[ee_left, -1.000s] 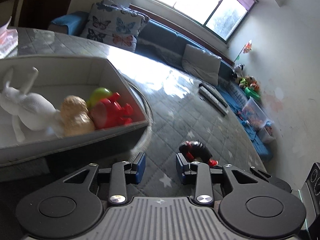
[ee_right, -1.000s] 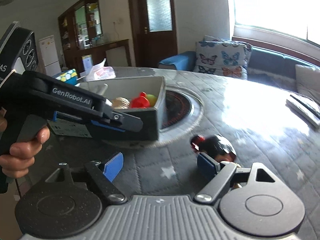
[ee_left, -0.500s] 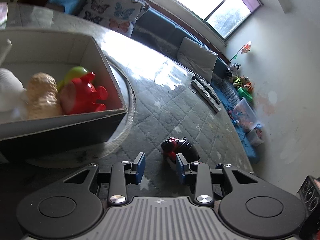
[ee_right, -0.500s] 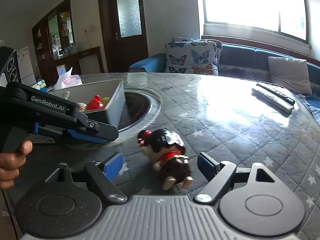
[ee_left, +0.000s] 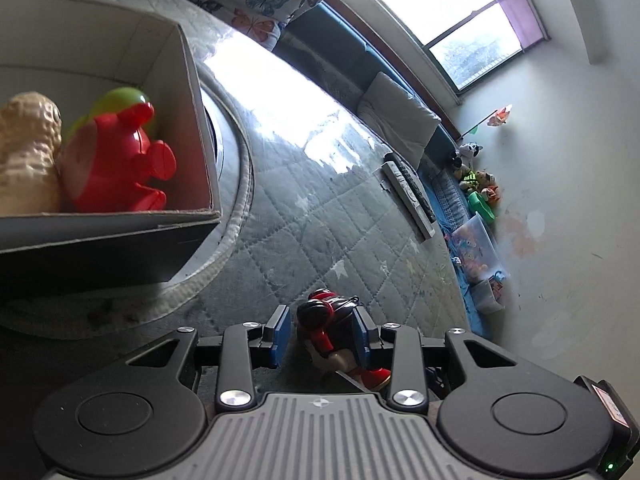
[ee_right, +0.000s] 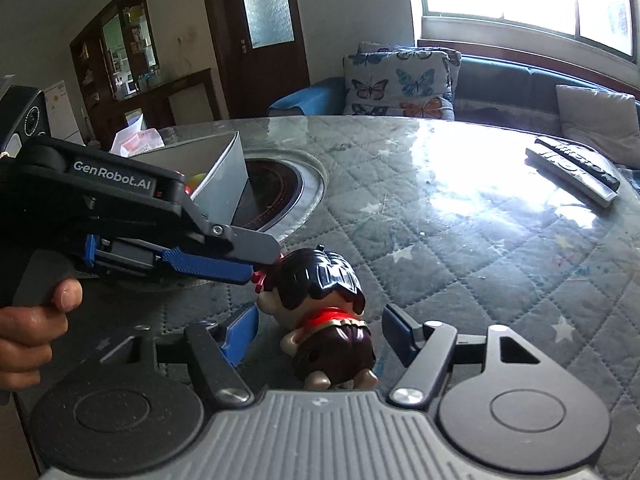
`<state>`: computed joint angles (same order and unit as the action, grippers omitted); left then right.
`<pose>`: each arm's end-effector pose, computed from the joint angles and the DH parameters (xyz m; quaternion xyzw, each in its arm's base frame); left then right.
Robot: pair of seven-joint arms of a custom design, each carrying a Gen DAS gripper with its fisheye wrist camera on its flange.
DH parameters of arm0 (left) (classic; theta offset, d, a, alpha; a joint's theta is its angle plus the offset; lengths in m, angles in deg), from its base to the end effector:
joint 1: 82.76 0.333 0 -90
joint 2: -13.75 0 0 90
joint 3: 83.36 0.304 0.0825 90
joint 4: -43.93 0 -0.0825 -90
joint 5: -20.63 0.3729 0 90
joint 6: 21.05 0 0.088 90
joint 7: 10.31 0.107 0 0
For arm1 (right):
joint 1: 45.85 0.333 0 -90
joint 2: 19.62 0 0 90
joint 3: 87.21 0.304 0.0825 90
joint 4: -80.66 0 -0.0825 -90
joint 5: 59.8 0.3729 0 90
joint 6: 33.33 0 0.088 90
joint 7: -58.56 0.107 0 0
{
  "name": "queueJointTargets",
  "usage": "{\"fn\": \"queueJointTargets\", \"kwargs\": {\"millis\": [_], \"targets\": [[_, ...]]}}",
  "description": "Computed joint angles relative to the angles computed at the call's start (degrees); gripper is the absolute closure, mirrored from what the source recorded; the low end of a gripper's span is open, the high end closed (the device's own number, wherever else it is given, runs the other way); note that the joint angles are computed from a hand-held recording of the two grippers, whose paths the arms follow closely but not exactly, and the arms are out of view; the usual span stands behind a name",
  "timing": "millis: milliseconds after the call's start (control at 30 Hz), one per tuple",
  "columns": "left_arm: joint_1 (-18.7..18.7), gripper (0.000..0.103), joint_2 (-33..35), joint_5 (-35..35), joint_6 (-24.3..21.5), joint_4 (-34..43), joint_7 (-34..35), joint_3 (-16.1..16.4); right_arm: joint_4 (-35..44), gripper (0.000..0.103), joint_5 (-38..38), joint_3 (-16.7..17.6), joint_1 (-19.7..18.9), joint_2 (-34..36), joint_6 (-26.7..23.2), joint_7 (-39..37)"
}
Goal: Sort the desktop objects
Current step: 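Move the left tool down to the black-haired doll figure, then close the left tool on the doll figure and lift it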
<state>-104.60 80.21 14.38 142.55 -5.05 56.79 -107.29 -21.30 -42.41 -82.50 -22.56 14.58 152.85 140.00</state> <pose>0.6983 -0.4360 0.3140 0.6638 -0.5921 0.4509 0.0738 0.6290 0.2904 0.3215 -0.7262 0.5435 -0.1857 0.3778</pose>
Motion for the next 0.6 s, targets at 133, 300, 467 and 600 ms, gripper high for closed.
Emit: {"fn": "queueJointTargets", "kwargs": {"millis": [133,300,467,600], "targets": [[-0.1,0.066,1.7,-0.6,-0.1,2.3,0.4,-0.9,1.1,0.042,-0.3,2.6,-2.3,0.8,-0.8,-1.2],[-0.5,0.066,3.0,-0.9,-0.1,4.2,2.2,-1.3,1.1,0.044,0.2,3.0,-2.6,0.7,-1.0,-1.4],[0.3,0.067,1.9,-1.8,1.6,1.7,4.7,-2.6,0.1,0.052,0.8,1.8,-1.4,0.1,-0.6,-0.5],[2.0,0.067,-0.8,-1.8,4.5,-4.0,6.0,-3.8,-1.0,0.052,1.2,1.3,-0.6,-0.7,-0.2,0.2]]}}
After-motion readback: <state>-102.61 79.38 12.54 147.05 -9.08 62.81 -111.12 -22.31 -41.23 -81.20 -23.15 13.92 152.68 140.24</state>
